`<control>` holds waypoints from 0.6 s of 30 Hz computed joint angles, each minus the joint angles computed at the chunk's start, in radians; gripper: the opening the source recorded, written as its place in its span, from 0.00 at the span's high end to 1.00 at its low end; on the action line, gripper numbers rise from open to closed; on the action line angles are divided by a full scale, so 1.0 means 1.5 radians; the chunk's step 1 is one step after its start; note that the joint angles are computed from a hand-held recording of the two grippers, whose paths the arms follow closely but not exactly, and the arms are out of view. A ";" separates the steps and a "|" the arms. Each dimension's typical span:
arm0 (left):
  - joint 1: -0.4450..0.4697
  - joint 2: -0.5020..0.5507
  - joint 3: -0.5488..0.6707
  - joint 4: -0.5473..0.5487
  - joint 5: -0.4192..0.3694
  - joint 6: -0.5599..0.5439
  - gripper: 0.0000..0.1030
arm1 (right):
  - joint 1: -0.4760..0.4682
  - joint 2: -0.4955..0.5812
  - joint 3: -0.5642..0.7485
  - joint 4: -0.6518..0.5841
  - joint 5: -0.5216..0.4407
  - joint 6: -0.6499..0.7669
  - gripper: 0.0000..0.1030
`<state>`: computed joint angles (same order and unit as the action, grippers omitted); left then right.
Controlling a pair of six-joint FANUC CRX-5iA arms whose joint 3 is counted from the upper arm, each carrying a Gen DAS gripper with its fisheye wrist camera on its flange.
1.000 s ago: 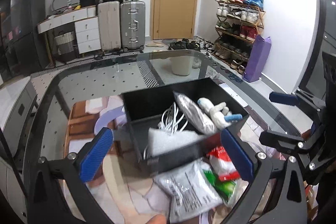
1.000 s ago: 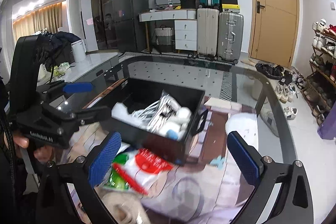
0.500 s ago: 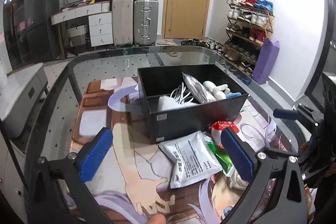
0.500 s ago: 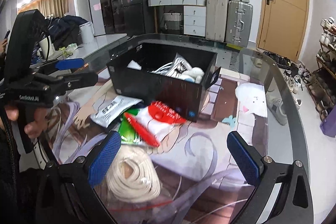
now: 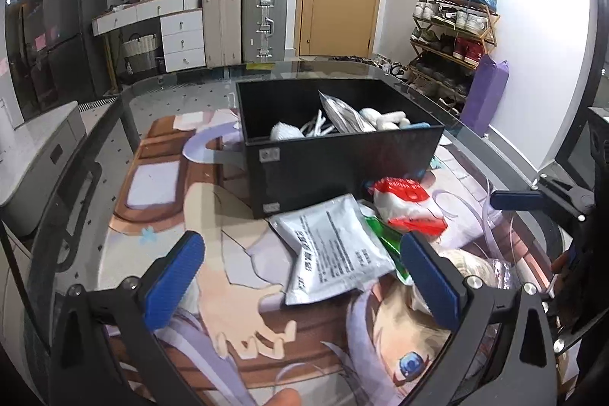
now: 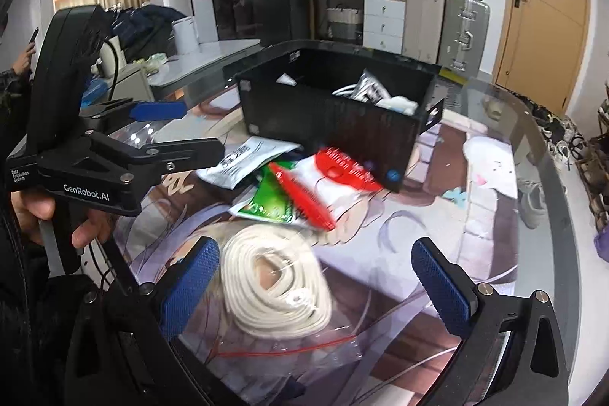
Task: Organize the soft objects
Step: 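Withdraw both tools from the box toward the coiled white rope bag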
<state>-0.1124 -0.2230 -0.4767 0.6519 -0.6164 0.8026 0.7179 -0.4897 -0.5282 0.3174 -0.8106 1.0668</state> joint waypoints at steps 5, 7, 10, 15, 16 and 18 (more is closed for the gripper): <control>0.001 0.005 0.002 0.004 -0.019 0.002 0.00 | -0.003 0.015 0.009 -0.033 -0.008 0.025 0.00; 0.001 0.005 0.001 0.010 -0.019 -0.002 0.00 | 0.000 0.019 0.008 -0.030 -0.009 0.023 0.00; 0.000 0.007 0.005 -0.003 -0.018 0.014 0.00 | 0.001 0.024 0.009 -0.031 -0.013 0.022 0.00; -0.005 0.018 0.031 -0.066 -0.028 0.075 0.00 | 0.012 0.040 0.005 -0.004 -0.019 -0.008 0.00; -0.006 0.022 0.037 -0.080 -0.031 0.090 0.00 | 0.013 0.044 0.006 0.002 -0.020 -0.015 0.00; -0.005 0.025 0.038 -0.075 -0.036 0.087 0.00 | 0.014 0.050 0.004 0.011 -0.018 -0.028 0.00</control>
<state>-0.1204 -0.1851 -0.4204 0.5398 -0.6707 0.9335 0.7391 -0.4147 -0.5217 0.3341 -0.8372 1.0244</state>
